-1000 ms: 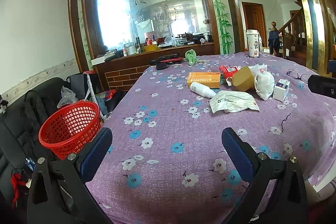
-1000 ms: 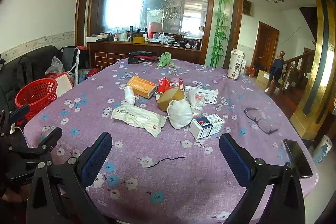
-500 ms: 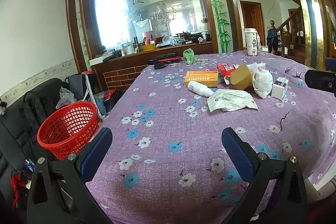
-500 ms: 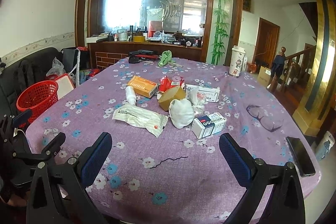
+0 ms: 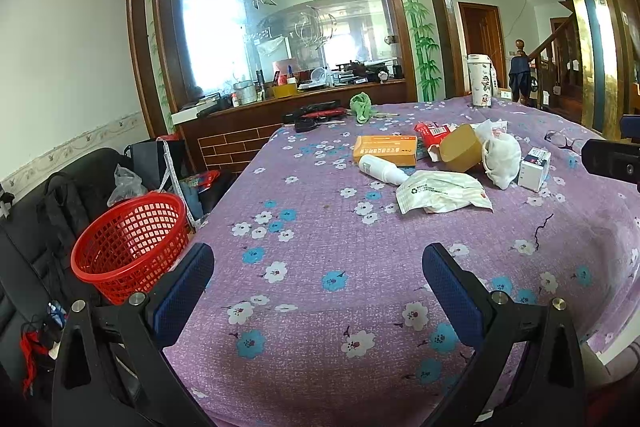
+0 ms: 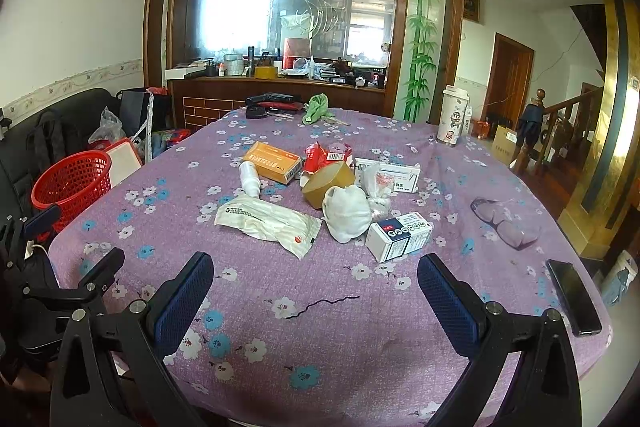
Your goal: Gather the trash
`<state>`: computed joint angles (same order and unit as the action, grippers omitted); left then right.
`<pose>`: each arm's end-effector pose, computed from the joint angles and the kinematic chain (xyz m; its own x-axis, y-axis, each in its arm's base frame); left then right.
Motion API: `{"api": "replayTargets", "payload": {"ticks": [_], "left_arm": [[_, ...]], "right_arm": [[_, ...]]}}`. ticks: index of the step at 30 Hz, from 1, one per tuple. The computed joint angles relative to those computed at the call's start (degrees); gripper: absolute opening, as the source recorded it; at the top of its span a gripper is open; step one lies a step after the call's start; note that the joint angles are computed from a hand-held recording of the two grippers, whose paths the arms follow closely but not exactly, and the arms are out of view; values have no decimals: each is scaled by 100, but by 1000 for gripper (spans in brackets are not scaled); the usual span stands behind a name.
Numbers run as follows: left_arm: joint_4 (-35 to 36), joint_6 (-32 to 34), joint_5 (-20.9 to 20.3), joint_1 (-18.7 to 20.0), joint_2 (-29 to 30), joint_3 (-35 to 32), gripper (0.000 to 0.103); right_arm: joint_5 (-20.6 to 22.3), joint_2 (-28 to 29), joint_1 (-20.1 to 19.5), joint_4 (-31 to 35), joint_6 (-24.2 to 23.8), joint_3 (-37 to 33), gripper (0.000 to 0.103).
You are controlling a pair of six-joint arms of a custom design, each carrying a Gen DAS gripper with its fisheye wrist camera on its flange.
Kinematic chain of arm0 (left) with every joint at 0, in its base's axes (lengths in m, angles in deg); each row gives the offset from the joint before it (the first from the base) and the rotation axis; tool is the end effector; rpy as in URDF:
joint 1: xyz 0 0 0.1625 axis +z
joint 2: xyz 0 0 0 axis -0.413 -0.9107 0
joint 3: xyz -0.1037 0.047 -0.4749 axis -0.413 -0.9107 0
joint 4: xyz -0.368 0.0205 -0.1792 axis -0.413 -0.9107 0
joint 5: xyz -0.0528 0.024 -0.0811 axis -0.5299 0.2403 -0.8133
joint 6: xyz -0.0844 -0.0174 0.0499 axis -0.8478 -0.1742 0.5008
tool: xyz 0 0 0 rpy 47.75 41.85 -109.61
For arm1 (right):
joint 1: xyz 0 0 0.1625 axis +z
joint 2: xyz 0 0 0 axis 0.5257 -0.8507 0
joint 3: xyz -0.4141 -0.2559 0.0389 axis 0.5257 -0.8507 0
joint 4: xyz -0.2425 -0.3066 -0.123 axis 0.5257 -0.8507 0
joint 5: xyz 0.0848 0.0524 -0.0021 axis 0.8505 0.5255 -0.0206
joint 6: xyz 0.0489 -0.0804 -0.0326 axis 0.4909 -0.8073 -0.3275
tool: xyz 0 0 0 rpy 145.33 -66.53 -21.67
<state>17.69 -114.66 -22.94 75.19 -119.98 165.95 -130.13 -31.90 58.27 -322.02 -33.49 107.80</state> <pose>-0.1315 -0.4989 0.0111 -0.5752 0.0660 -0.8153 0.7642 0.3987 -0.5069 0.0975 -0.4872 0.1225 -0.6471 -0.0487 0.7609 -0.6728 0.5059 -0.5398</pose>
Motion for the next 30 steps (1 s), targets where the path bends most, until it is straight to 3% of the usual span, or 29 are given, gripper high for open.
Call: {"api": "replayTargets", "payload": {"ticks": [10,20,30], "left_arm": [[863,207,287,67,222,-592,103],[2573,524,788,207,691,-1871,103],[3834,1285,817,387,1504,-3423,103]], "right_arm": [[-79,-120,-201,389,294,-82,103],[143,-816,-614,1706,1196,-182,103],[375,-1204,-805,2506,1637,-336,103]]}}
